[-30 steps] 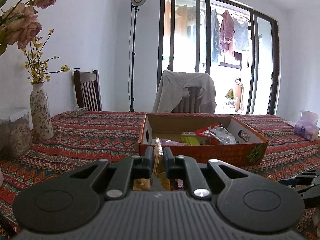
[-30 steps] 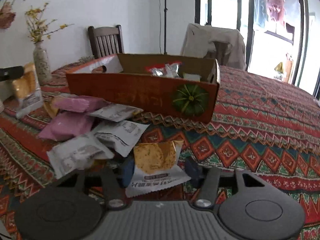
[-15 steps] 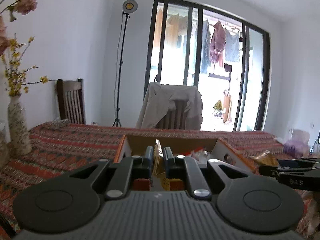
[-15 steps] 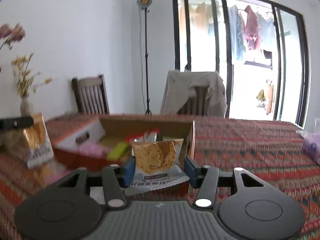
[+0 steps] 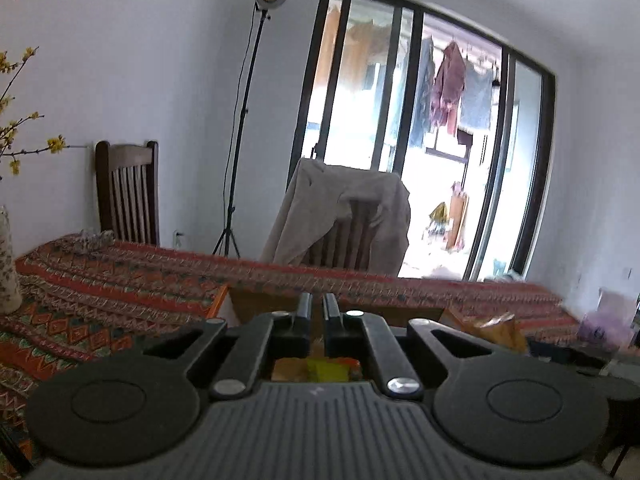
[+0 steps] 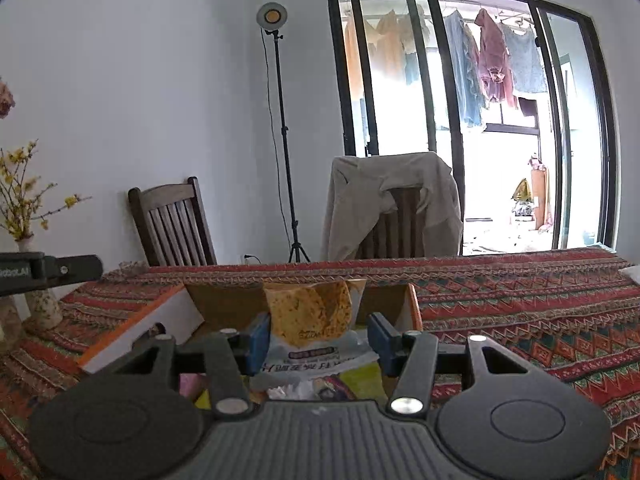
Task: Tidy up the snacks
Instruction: 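Open both grippers to drop the cookie packets into the box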
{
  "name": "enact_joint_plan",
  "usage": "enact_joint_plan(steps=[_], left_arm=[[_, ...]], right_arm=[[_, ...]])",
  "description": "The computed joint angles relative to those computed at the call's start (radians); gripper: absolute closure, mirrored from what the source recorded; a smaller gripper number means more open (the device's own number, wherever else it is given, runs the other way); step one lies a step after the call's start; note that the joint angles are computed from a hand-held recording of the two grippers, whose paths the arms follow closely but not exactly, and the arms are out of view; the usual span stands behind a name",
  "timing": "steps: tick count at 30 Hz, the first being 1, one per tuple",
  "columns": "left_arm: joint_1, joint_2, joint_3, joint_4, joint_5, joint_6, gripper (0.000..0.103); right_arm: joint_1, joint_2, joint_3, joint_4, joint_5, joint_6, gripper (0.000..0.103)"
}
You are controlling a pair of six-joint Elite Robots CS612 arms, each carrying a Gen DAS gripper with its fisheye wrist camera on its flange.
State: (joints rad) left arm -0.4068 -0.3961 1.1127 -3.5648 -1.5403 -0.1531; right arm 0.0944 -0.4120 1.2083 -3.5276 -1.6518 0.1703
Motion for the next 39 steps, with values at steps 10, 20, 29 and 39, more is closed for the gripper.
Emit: enact_joint_plan(steps=[10, 20, 29, 39], left_arm=[[0.026, -0.045, 0.106, 0.132, -0.039, 0.023, 0.017], [-0.007, -0.024, 0.103, 0.202, -0.006, 0.218, 0.083], [-0.001, -0.032, 0.109, 0.041, -0.034, 0.163, 0.086], [-0.022, 0.066, -0.130, 0.140, 0.053, 0.072, 0.085]], right_arm=[[0.000, -0.019, 0.071, -0.054, 0.003, 0.003, 0.051], [0.008, -0.039, 0.111, -0.065, -0.004, -0.008, 0.051], [0.003, -0.033, 0.094, -0.060, 0.002, -0.005, 0.051], [0.012, 0.051, -0.104, 0.081, -0.046, 0.022, 0.051]])
